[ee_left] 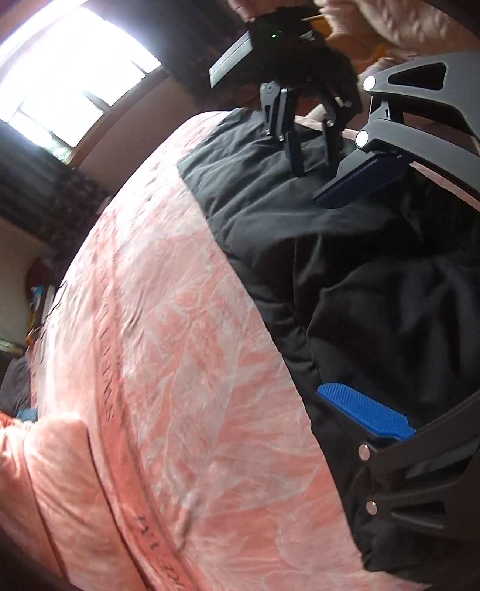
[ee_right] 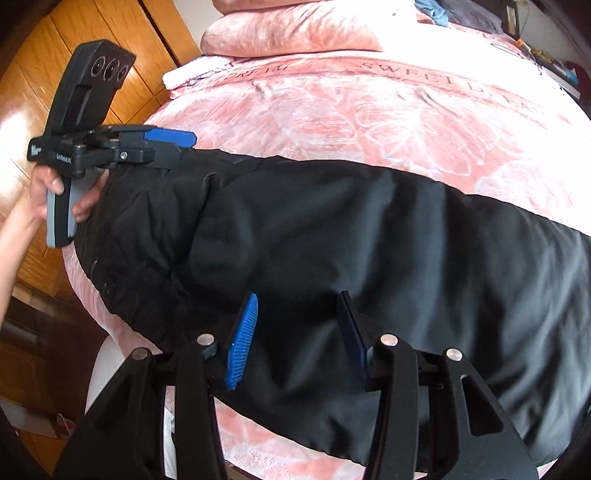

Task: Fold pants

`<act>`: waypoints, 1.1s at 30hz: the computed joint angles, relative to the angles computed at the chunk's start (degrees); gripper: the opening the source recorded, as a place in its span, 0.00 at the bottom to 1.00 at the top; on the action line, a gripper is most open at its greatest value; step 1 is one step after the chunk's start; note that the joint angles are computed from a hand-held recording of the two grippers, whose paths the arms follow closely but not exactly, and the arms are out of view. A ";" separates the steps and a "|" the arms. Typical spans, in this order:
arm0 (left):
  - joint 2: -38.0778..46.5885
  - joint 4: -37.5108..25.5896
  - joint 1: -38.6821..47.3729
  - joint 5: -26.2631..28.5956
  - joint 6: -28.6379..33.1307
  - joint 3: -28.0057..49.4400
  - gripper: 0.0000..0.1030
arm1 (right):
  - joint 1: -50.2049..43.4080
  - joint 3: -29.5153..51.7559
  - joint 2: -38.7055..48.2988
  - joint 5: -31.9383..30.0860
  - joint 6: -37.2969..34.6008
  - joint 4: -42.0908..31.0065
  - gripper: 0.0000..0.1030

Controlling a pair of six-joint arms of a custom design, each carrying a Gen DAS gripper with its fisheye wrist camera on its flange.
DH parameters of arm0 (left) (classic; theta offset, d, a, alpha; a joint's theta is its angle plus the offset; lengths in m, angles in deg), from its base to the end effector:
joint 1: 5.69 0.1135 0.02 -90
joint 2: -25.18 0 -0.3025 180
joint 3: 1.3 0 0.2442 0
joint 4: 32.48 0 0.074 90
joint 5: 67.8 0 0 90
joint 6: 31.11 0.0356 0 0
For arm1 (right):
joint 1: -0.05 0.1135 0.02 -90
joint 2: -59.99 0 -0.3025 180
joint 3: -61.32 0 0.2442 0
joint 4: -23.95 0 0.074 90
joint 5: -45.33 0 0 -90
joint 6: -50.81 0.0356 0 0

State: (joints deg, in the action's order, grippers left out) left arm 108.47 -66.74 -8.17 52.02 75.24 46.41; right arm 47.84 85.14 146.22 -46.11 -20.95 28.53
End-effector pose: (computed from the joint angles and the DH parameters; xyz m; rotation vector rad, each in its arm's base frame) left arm 0.2184 -0.0272 0.1734 0.5597 2.6052 -0.6464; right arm 0.1146 0.1277 0.1062 -0.6849 2.5592 0.4441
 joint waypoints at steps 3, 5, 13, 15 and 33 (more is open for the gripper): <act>7.63 -8.06 3.90 0.26 9.16 6.47 0.86 | 1.82 0.15 3.30 1.34 0.46 2.23 0.47; 12.49 -12.78 5.73 1.13 13.58 10.33 0.78 | 2.24 0.36 4.83 1.20 0.86 3.44 0.50; 21.38 -19.22 5.72 -3.59 20.59 17.44 0.63 | 2.82 1.52 7.77 2.19 -0.23 3.78 0.54; 22.60 -21.44 6.36 -4.18 21.69 19.38 0.61 | 2.88 1.84 8.28 2.21 -0.20 3.73 0.55; 7.03 -5.07 -1.92 -19.26 19.76 2.92 0.12 | 0.54 2.36 10.92 -0.75 0.57 5.72 0.66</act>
State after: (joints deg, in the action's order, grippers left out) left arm 115.49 -71.81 -10.09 32.76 95.00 49.33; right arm 48.39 87.50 157.14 -46.86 -20.38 34.25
